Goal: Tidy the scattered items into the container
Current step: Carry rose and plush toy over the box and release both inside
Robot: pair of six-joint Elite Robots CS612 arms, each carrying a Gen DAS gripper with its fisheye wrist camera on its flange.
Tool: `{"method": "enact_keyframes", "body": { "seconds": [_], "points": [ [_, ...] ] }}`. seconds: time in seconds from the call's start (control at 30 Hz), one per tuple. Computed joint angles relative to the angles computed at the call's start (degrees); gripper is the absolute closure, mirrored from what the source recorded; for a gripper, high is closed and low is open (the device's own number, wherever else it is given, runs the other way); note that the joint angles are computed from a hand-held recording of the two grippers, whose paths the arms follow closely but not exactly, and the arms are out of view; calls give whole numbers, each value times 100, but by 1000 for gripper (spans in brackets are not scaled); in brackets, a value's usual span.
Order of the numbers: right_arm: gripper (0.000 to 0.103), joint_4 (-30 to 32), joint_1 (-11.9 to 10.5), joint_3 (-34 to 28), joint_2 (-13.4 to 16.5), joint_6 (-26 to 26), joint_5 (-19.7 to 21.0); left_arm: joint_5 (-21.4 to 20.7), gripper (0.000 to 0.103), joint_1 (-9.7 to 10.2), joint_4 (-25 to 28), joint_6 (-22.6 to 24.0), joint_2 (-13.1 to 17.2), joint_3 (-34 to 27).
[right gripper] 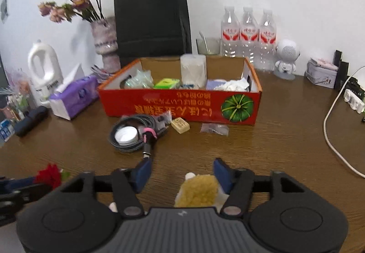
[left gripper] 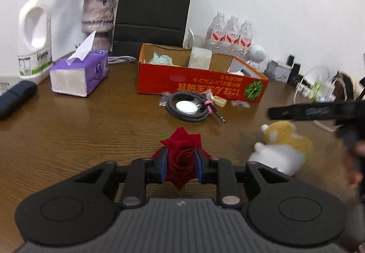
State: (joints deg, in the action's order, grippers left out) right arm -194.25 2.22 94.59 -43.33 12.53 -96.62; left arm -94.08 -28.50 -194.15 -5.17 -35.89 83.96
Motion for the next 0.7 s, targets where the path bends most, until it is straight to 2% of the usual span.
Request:
{"method": "enact_keyframes", "body": {
  "seconds": [0.03, 0.1, 0.2, 0.33, 0.47, 0.53, 0.6, 0.63, 0.7],
  "points": [
    [20, 50, 0, 54, -35, 36, -39, 37, 78, -14, 38, 25, 23, -29],
    [21, 371, -10, 107, -76, 97, -40, 58, 78, -39, 93, 23, 63, -77],
    [55, 555, -45, 116, -7, 296, 124, 83, 79, -77, 48, 47, 91, -102],
    [60, 163, -29, 150, -11, 187, 128, 76, 79, -77, -188, 147, 110, -249],
    [60, -284, -142, -10, -63, 128, 71, -60, 79, -26, -158, 299, 264, -907],
    [60, -244, -261, -259, -66, 29, 109, -216, 79, 18, 197, 326, 438, -1531],
    [60, -44, -393, -619, -8, -80, 203, -338, 79, 36, 775, 367, 670, -2242],
    [60, 116, -457, -852, 52, -112, 238, -383, 79, 34, 1137, 384, 860, -2716],
    [59, 614, -550, -1382, 218, -118, 284, -221, 78, -11, 1899, 462, 1259, -3621]
  ]
}}
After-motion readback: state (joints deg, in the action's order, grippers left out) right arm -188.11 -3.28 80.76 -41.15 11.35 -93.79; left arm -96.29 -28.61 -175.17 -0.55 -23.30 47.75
